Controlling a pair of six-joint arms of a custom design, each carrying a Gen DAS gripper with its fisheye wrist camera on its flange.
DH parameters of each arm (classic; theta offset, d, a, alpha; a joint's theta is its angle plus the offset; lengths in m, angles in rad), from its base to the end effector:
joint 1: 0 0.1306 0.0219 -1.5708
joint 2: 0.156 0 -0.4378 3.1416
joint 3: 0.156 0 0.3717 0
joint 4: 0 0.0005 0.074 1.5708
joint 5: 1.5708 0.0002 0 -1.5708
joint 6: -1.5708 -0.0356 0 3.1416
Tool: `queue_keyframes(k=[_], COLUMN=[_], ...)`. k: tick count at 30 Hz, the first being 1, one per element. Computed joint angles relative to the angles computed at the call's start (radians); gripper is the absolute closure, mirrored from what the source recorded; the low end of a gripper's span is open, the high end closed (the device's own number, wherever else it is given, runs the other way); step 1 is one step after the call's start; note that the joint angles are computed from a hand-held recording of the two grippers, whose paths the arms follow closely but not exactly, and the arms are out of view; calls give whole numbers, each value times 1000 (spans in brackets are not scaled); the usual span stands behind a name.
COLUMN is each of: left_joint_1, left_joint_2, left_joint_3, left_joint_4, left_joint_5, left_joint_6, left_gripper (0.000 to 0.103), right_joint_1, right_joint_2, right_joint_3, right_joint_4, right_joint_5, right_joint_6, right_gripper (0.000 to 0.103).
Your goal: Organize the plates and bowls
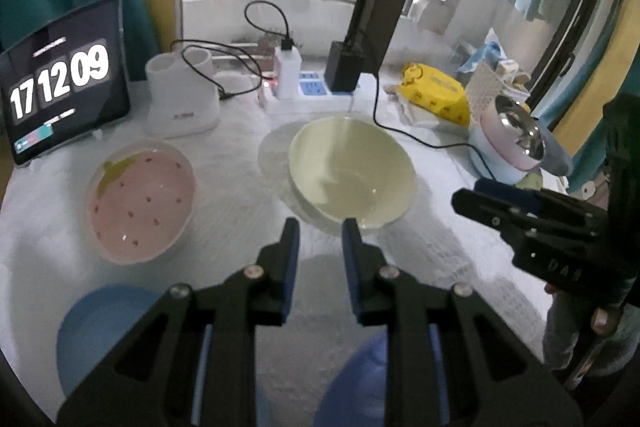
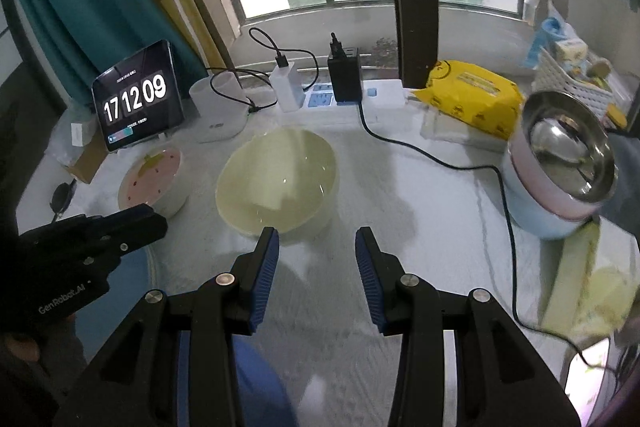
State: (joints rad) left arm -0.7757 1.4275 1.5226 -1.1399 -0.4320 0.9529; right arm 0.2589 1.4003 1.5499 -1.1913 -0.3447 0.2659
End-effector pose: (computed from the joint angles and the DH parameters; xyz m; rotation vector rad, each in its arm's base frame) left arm 0.3319 -0.3053 0.5116 -0.3648 2.4536 -0.1544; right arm 0.4197 0.1231 0.5308 -0.7862 2.4584 0.4463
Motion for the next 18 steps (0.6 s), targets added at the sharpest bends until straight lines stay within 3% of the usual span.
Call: queue_keyframes(k=[5, 7, 9, 18], left_joint_1=[80, 100, 116, 169], left_joint_2=[23, 33, 43, 93], left_joint_3=[6, 12, 16, 36], left_joint_4=[29, 26, 26, -9], left_joint_5=[117, 145, 166, 233], left_joint_6=[-33, -44, -55, -98], left_gripper=[79, 74, 37, 36], right_joint_1=[13, 17, 21, 27], right_joint_2=[68, 96, 121, 185], right_joint_3=[46, 64, 81, 100], right_joint_4=[-7, -12, -19, -30], right_joint_5=[-6, -13, -18, -35], right_joint_6=[-4, -8, -13, -29], right_gripper=[61, 61, 61, 61])
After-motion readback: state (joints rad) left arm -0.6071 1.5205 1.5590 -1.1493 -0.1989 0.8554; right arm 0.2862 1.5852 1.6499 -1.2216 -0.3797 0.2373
